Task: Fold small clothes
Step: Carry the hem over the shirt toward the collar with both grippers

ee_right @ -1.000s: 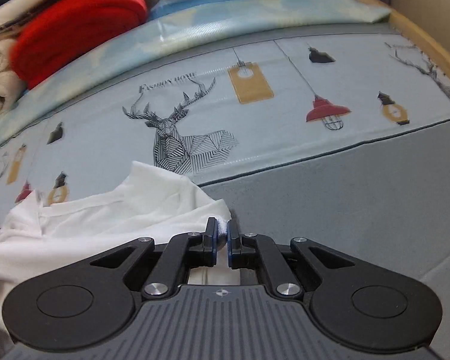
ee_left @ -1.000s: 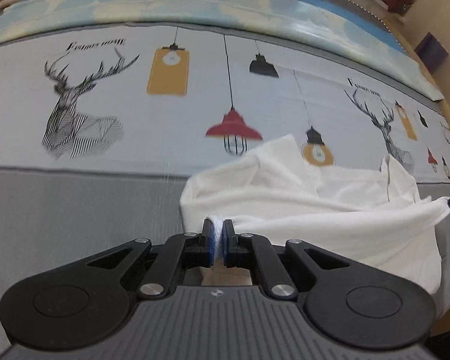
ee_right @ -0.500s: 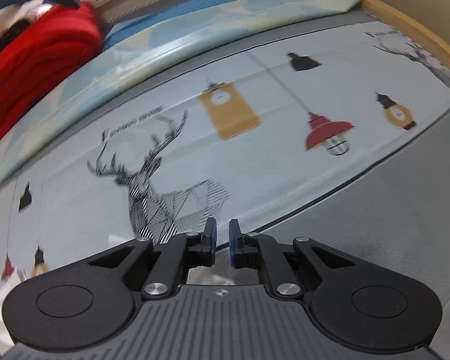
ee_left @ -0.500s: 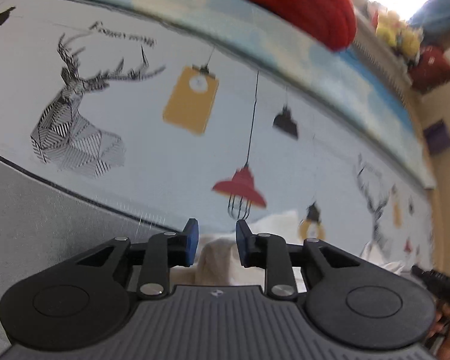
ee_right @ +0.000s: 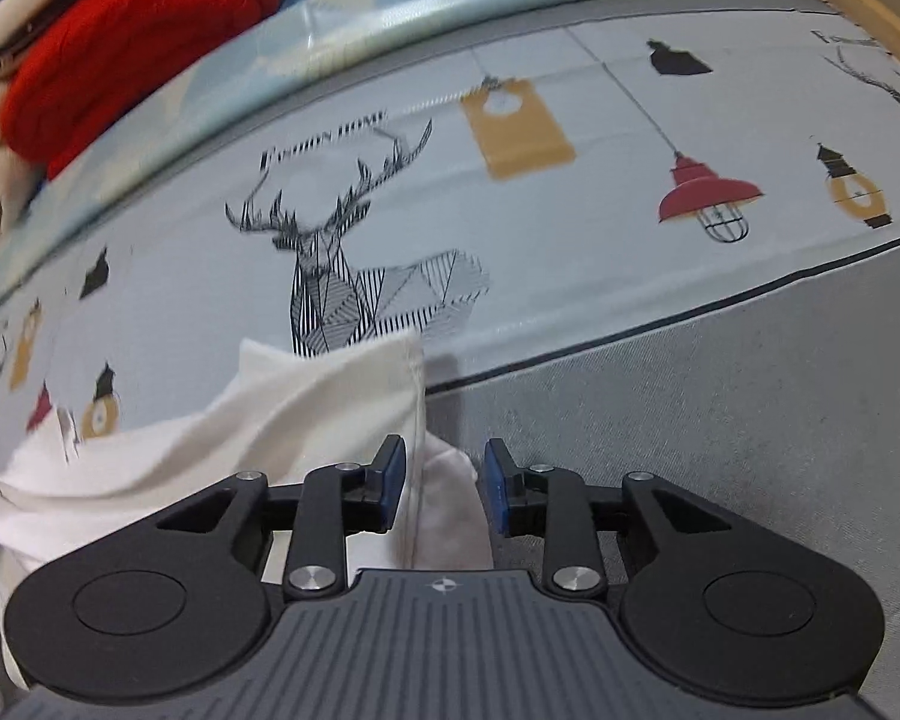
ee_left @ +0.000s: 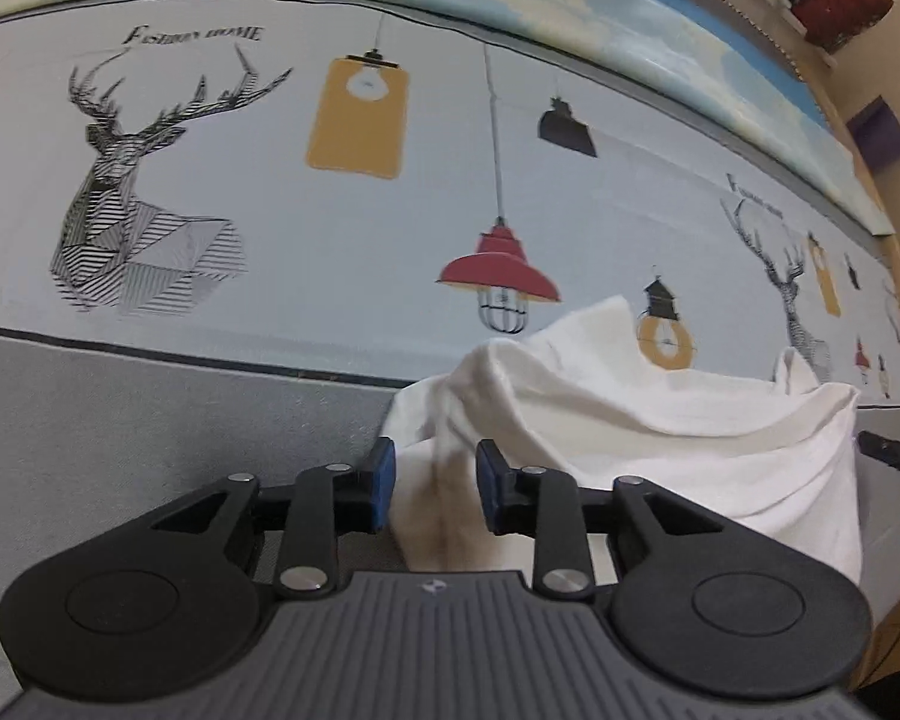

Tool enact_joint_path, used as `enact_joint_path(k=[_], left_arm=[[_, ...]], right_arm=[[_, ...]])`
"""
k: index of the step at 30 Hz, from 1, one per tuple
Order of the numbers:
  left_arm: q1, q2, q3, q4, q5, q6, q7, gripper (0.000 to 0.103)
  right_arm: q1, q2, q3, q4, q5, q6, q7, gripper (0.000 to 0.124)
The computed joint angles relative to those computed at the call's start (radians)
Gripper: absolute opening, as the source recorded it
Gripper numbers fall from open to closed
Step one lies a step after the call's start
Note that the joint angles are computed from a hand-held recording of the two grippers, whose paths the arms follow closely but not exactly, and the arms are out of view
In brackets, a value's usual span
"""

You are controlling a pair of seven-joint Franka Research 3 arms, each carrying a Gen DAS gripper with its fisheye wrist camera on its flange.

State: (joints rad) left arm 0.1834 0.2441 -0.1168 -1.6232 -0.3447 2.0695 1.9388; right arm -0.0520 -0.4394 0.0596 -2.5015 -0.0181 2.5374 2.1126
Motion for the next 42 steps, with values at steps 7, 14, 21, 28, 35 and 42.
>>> enact_joint_path(k=[7, 14, 21, 28, 35, 42], left_arm=[[-0.026, 0.027, -0.018, -0.002, 0.008, 0.075, -0.014, 0.038], [-0.035, 0.078, -0.037, 0.022, 0.003, 0.146, -0.046, 0.038], [-0.016, 0.099, -0.057, 0.038, -0.023, 0.181, -0.004, 0.006], [-0.022, 0.089, -0.049, 0.011, -0.028, 0.304, -0.051, 0.005], [-0.014, 0.028, -0.039, -0.044, 0.004, 0.355, -0.118, 0.011], [0.033, -0.083, -0.014, -0.115, -0.119, 0.133, 0.019, 0.012]], right_arm=[[0.018, 0.073, 0.001, 0.042, -0.014, 0.011, -0.017, 0.035], [0.022, 0.159, -0.002, 0.076, -0.049, 0.072, 0.005, 0.039], [0.026, 0.180, -0.011, 0.080, -0.085, 0.142, 0.019, 0.008], [-0.130, 0.145, 0.093, 0.052, -0.281, 0.297, 0.327, 0.006], [-0.100, 0.161, 0.087, 0.102, -0.433, 0.105, 0.439, 0.018], [-0.002, -0.046, 0.019, -0.030, -0.290, 0.115, 0.311, 0.023]])
